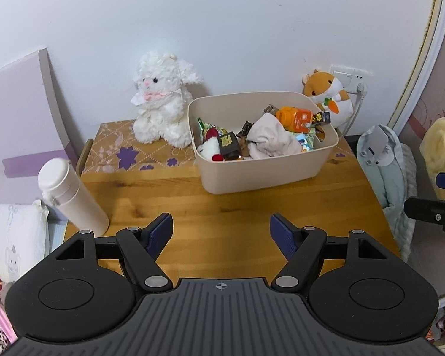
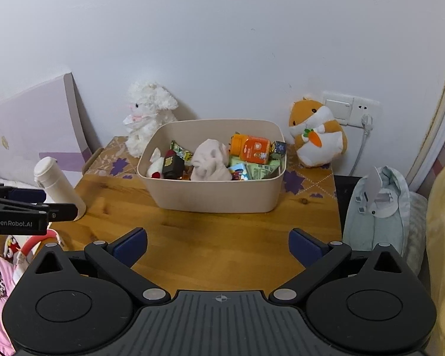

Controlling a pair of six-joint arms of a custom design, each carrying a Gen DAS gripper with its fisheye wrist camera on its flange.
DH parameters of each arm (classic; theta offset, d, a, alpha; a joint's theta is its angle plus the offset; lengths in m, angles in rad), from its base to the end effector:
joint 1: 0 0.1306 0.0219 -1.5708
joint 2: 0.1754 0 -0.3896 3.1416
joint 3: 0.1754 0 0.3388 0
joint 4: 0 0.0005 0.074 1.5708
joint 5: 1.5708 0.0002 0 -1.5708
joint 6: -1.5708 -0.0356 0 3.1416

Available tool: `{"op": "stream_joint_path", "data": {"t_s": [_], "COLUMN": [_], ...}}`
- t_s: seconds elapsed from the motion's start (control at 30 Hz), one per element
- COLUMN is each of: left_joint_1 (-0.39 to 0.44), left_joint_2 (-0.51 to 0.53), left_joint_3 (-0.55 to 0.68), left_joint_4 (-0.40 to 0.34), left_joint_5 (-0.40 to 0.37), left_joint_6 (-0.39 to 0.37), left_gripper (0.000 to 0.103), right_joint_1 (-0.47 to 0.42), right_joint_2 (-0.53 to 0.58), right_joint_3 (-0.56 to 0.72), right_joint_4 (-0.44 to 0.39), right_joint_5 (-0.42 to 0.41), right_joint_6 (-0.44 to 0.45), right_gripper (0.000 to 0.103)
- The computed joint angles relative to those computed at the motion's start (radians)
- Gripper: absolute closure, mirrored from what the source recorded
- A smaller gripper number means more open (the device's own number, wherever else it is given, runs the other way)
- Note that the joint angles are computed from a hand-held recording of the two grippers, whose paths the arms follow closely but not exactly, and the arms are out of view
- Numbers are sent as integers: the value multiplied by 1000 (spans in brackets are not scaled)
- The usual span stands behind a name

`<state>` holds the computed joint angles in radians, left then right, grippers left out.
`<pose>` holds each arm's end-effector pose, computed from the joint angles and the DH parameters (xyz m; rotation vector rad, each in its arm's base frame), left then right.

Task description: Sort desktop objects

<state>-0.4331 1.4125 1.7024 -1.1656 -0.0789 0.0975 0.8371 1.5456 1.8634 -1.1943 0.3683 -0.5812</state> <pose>0.3851 -0.1755 0.5328 0.3743 2.4190 -0.1393 0.3249 0.3405 0.5392 -0.1444 2.3774 0.2239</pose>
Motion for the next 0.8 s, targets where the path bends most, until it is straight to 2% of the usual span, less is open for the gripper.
{"op": "stream_joint_path", "data": {"t_s": [0.13,0.5,0.67,0.8], "left_joint_1": [-2,-11,-15,-20], "left_joint_2": [-33,-110,-127,-140], "left_joint_3": [-6,6,24,22], "left_joint_4": [-42,-129,-174,-189], "left_joint_5": [15,62,101,96], "left_joint_6": [-2,-40,-18,-3], "left_gripper": [29,29,29,27], "right_joint_1": [26,77,90,92], "right_joint_2": [-33,-87,-104,-116], "right_joint_3": [-20,-28,-28,-26], "right_joint_4": [-21,-115,-154,-182], "right_joint_5": [29,21,25,29], "right_joint_6": [-33,-110,-105,-111], "right_gripper": [0,0,0,0]}}
